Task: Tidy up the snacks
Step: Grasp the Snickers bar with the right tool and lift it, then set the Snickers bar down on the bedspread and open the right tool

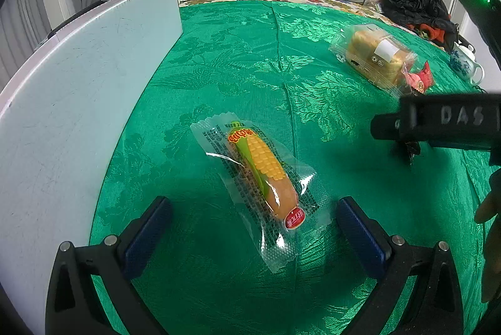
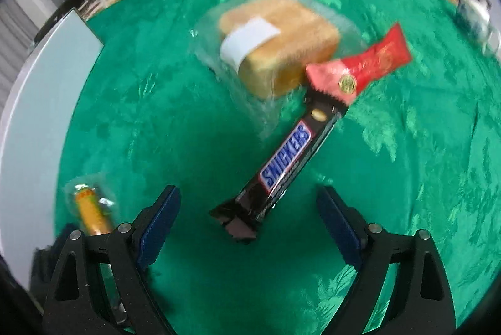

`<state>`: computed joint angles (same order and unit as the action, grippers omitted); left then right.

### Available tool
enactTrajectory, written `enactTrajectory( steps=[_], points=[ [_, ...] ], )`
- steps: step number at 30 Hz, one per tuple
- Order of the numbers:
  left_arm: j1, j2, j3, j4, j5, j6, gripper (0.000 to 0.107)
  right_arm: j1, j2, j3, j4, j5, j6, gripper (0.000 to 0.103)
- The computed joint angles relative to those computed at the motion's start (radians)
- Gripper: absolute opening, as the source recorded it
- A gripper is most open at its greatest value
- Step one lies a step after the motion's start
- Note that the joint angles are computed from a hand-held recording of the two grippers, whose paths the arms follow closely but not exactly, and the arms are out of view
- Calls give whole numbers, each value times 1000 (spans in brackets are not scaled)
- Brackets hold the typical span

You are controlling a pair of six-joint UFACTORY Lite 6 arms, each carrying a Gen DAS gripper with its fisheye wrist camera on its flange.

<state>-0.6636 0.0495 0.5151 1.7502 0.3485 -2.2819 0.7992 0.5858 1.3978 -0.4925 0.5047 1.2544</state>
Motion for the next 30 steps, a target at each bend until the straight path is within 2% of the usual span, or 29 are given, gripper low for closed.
enactTrajectory(
  steps=[1,3,4,5,8,12,18,23,27,28,30],
  points=[
    [1,-1,-1,1,0,0,103,7,2,-2,-19,3,2,89],
    [0,1,0,2,0,-2,103,36,7,3,-93,62,31,68],
    [0,2,1,2,0,-2,103,53,-3,-13,-152,72,63,47],
    [0,2,0,3,0,-3,103,55,-19,-36,-170,49,70,41],
    [2,2,0,7,0,-5,103,62,-72,-108,-185,26,71,30],
    [3,1,-1,9,-1,-7,103,81,-185,-261,-260,-10,124,29],
    [4,2,-1,13,-1,-9,103,62,-445,-608,-420,-94,248,29],
    [6,2,-2,17,-2,-12,103,12,-679,-863,-597,-70,327,29],
    [6,2,-2,17,-1,-12,103,-126,-860,-1053,-769,-99,397,30],
    [6,2,-2,17,-1,-12,103,-198,-923,-1109,-844,-145,437,31],
    [4,3,-1,17,-1,-13,103,-294,-983,-1163,-946,-215,505,40]
  ],
)
